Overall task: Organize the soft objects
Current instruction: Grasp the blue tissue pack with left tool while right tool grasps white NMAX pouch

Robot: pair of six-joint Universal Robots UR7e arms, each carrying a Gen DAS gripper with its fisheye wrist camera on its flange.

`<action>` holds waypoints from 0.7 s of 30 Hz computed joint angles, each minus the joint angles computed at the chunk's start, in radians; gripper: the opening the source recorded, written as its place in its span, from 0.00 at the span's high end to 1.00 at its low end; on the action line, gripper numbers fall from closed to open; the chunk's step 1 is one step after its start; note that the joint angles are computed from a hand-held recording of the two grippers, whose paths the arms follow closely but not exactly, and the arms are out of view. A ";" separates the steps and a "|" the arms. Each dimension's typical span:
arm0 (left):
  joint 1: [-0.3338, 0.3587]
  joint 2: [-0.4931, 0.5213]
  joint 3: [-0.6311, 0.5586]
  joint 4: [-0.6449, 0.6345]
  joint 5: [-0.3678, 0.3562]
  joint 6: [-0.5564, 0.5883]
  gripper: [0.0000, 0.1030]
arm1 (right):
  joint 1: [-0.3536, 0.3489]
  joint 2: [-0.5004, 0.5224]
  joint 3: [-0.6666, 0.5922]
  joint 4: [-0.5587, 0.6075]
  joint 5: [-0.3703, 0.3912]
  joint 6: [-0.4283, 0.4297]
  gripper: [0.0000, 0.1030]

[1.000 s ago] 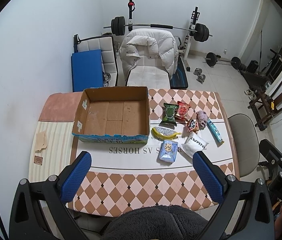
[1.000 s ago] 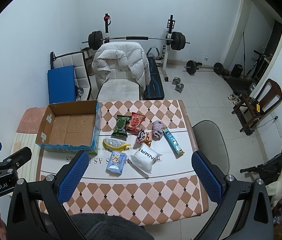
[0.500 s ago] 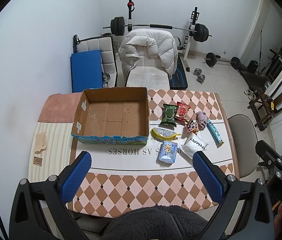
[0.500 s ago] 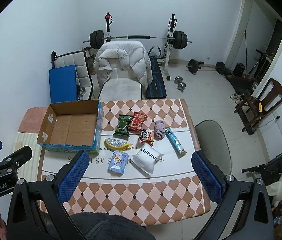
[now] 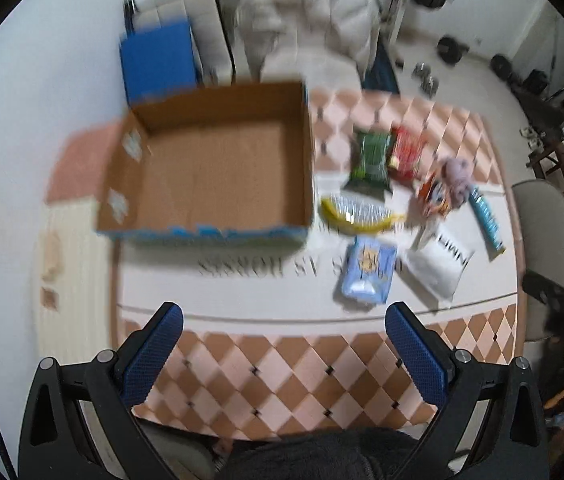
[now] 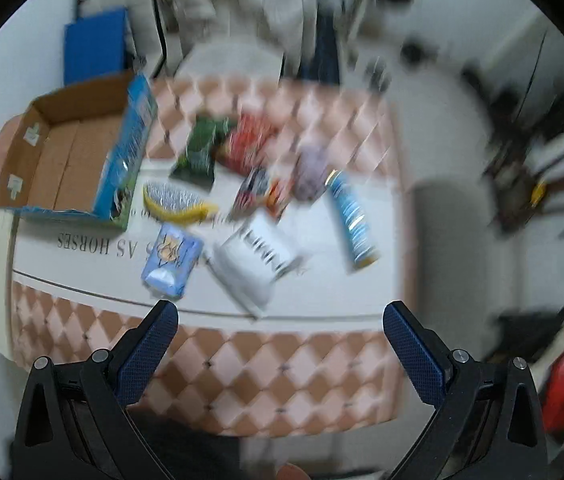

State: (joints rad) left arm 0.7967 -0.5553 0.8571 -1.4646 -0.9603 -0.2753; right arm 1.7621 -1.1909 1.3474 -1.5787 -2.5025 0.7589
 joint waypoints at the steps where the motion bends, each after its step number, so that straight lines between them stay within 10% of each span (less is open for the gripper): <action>1: 0.010 0.018 -0.006 0.021 -0.001 -0.029 0.00 | -0.059 0.002 0.010 -0.052 0.072 0.009 0.00; 8: 0.050 0.069 0.036 0.025 -0.029 -0.101 0.00 | -0.286 0.030 0.114 -0.353 0.291 0.095 0.00; 13: 0.066 0.139 -0.019 0.055 -0.054 -0.095 0.00 | -0.353 0.123 0.039 -0.301 0.305 0.119 0.13; 21: 0.091 0.287 -0.189 0.160 -0.197 -0.009 0.00 | -0.380 0.073 0.133 -0.251 0.340 -0.131 0.24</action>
State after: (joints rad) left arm 0.8872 -0.2681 0.6685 -1.3041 -1.1569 -0.2846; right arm 1.3819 -1.1177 1.4799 -1.8301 -2.1625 0.6280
